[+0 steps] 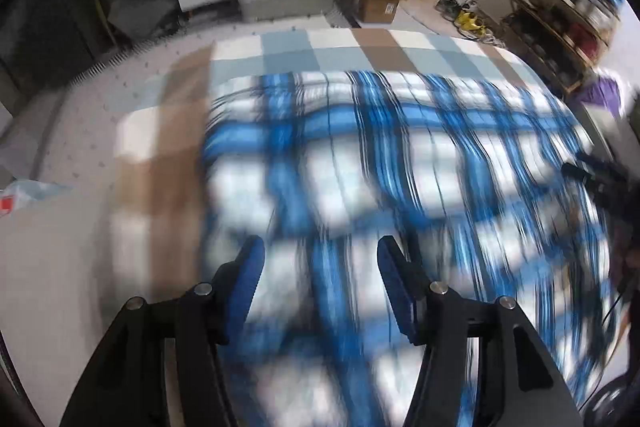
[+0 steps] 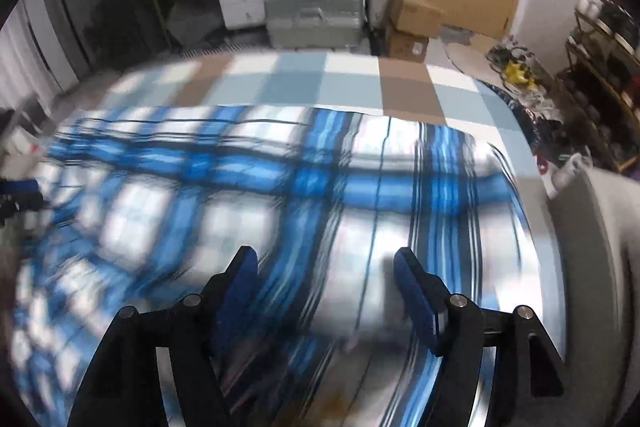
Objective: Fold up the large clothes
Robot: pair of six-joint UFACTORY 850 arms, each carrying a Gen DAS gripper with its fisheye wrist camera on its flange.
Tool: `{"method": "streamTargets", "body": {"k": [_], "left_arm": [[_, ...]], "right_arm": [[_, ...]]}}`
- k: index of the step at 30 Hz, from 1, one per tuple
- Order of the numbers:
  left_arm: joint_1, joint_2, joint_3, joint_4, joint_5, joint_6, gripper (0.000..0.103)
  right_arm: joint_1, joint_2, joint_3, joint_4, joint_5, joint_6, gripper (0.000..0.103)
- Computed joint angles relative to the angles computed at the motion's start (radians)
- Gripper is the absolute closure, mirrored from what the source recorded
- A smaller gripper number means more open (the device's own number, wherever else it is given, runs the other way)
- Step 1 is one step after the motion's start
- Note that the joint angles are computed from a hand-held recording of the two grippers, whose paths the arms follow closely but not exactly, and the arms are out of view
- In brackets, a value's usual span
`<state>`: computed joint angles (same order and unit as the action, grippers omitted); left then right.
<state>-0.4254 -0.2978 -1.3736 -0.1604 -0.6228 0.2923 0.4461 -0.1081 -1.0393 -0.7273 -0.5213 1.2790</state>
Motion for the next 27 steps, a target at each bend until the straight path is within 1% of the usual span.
{"method": "streamTargets", "body": {"k": [1, 2, 3, 4, 5, 6, 7, 8, 9, 10, 11, 12, 13, 14, 15, 17, 18, 19, 20, 21, 22, 24, 25, 27], "left_arm": [[0.001, 0.069, 0.074, 0.023, 0.019, 0.000, 0.049], [0.009, 0.150, 0.154, 0.020, 0.013, 0.037, 0.049], [0.010, 0.189, 0.195, -0.001, 0.049, 0.043, 0.049], [0.016, 0.257, 0.263, -0.026, 0.045, 0.080, 0.047], [0.016, 0.284, 0.293, -0.026, 0.039, 0.078, 0.042], [0.012, 0.308, 0.322, -0.018, 0.031, 0.063, 0.041], [0.013, 0.346, 0.370, -0.031, 0.026, 0.067, 0.041], [0.012, 0.368, 0.405, -0.034, 0.027, 0.062, 0.041], [-0.002, 0.375, 0.424, 0.003, 0.033, 0.019, 0.041], [-0.017, 0.387, 0.452, 0.065, 0.043, -0.038, 0.041], [-0.033, 0.388, 0.464, 0.119, 0.050, -0.100, 0.041], [-0.035, 0.385, 0.469, 0.131, 0.052, -0.121, 0.041], [-0.031, 0.377, 0.476, 0.100, 0.046, -0.117, 0.041], [-0.022, 0.369, 0.472, 0.048, 0.036, -0.079, 0.041], [-0.029, 0.367, 0.476, 0.037, 0.039, -0.078, 0.041], [-0.037, 0.347, 0.476, 0.100, 0.054, -0.141, 0.042], [-0.029, 0.333, 0.472, 0.090, 0.051, -0.138, 0.049], [-0.019, 0.334, 0.475, 0.058, 0.039, -0.114, 0.057], [-0.002, 0.336, 0.477, 0.022, 0.052, -0.077, 0.068], [0.015, 0.332, 0.471, -0.005, 0.038, -0.047, 0.095], [0.032, 0.326, 0.463, -0.022, 0.018, -0.035, 0.100], [0.076, 0.331, 0.462, -0.114, 0.003, 0.051, 0.103], [0.095, 0.341, 0.465, -0.133, 0.004, 0.069, 0.103], [0.120, 0.376, 0.483, -0.105, 0.034, 0.044, 0.103]], "right_arm": [[0.049, 0.039, 0.023, -0.046, -0.042, 0.063, 0.031], [0.078, 0.067, 0.038, -0.058, -0.056, 0.084, 0.030], [0.127, 0.115, 0.066, -0.068, -0.060, 0.118, 0.029], [0.157, 0.151, 0.088, -0.092, -0.045, 0.162, 0.028], [0.204, 0.200, 0.120, -0.144, -0.022, 0.248, 0.026], [0.251, 0.236, 0.144, -0.193, -0.015, 0.328, 0.018], [0.293, 0.255, 0.156, -0.248, -0.009, 0.415, 0.015], [0.332, 0.276, 0.171, -0.295, -0.012, 0.492, 0.015], [0.391, 0.298, 0.185, -0.336, -0.039, 0.575, 0.015], [0.416, 0.303, 0.189, -0.362, -0.053, 0.618, 0.015], [0.467, 0.314, 0.200, -0.413, -0.085, 0.703, 0.015], [0.503, 0.316, 0.202, -0.430, -0.108, 0.746, 0.014], [0.525, 0.313, 0.197, -0.427, -0.117, 0.759, 0.014], [0.554, 0.318, 0.201, -0.429, -0.125, 0.776, 0.014], [0.582, 0.317, 0.200, -0.441, -0.142, 0.800, 0.014], [0.623, 0.311, 0.203, -0.476, -0.182, 0.871, 0.014], [0.643, 0.315, 0.208, -0.498, -0.185, 0.916, 0.014], [0.645, 0.320, 0.219, -0.517, -0.178, 0.952, 0.014], [0.651, 0.326, 0.231, -0.527, -0.180, 0.980, 0.014], [0.660, 0.328, 0.235, -0.523, -0.188, 0.993, 0.014], [0.668, 0.330, 0.241, -0.518, -0.195, 0.998, 0.014], [0.678, 0.334, 0.250, -0.498, -0.216, 0.992, 0.014], [0.677, 0.337, 0.258, -0.494, -0.220, 0.988, 0.014], [0.684, 0.350, 0.274, -0.461, -0.242, 0.966, 0.014]]}}
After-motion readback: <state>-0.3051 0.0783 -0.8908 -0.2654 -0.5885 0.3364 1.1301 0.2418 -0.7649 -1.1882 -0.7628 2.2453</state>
